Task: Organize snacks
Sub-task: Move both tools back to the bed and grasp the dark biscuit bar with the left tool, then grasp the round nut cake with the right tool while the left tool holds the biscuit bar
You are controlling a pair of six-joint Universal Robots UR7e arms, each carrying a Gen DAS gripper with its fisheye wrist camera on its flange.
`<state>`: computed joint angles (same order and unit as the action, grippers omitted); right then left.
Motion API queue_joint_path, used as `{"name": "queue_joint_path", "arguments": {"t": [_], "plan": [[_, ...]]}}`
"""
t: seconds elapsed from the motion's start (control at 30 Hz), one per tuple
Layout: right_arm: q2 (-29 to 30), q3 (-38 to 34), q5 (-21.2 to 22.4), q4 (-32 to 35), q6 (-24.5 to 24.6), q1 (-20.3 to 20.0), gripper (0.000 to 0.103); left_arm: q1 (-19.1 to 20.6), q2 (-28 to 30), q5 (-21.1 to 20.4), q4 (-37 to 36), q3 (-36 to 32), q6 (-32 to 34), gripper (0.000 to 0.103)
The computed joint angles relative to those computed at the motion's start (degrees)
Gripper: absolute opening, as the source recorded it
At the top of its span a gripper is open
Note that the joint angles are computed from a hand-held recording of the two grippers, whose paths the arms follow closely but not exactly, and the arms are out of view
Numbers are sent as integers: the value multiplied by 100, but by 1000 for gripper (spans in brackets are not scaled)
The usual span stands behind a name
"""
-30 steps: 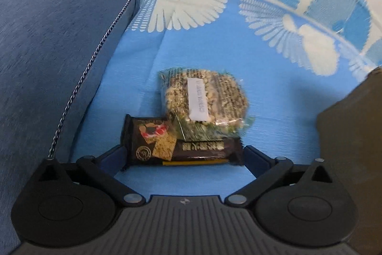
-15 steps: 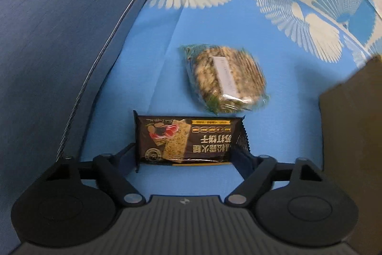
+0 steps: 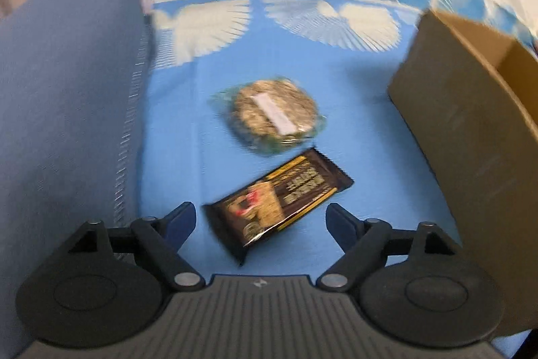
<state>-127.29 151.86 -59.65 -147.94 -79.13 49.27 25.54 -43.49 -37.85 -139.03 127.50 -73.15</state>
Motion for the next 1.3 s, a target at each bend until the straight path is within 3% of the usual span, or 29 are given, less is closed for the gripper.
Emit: {"name": "queue_joint_path", "arguments": {"t": [0.1,0.17,0.23,0.3,0.37,0.43,0.57,0.63,0.67,0.7,0.83,0.97,1.13,1.3], "plan": [[13,-17,-25,60,-105,-16,62,185,300,386,-6,-212,473,100],[48,-49,-52,101,-147,-18,62,371,390,295,-361,-255,829,100],[101,-65,-89,65,-155,-3,62,466,416,149,-516,-253,943,90],[166,-82,-135,5,-114,19,62,513,383,-61,-487,-272,1036,66],[251,-83,-203,-109,-31,88,62,426,241,-298,-630,-150,1027,50],[285,-79,-230,-138,4,137,62,309,57,-553,-445,-62,559,45],[271,-38,-255,-112,-62,210,62,125,-242,-1333,182,15,-1302,45],[223,5,-235,-65,-158,227,62,-77,-250,-1459,502,12,-1991,48],[195,21,-236,-32,-189,237,62,-143,-248,-1469,606,11,-2234,55],[157,22,-235,48,-219,240,62,-192,-235,-1455,600,34,-2397,61],[86,-32,-342,217,-131,349,62,-43,-113,-1445,493,-12,-2278,60],[543,-272,-928,-93,846,1036,62,-35,-200,-1409,418,72,-2436,46],[1846,-634,-2002,-1178,1982,2437,77,-43,-357,-1467,15,305,-2711,45],[3450,-1096,-2822,-2189,3006,3410,88,-52,-517,-1534,-360,539,-2894,45]]}}
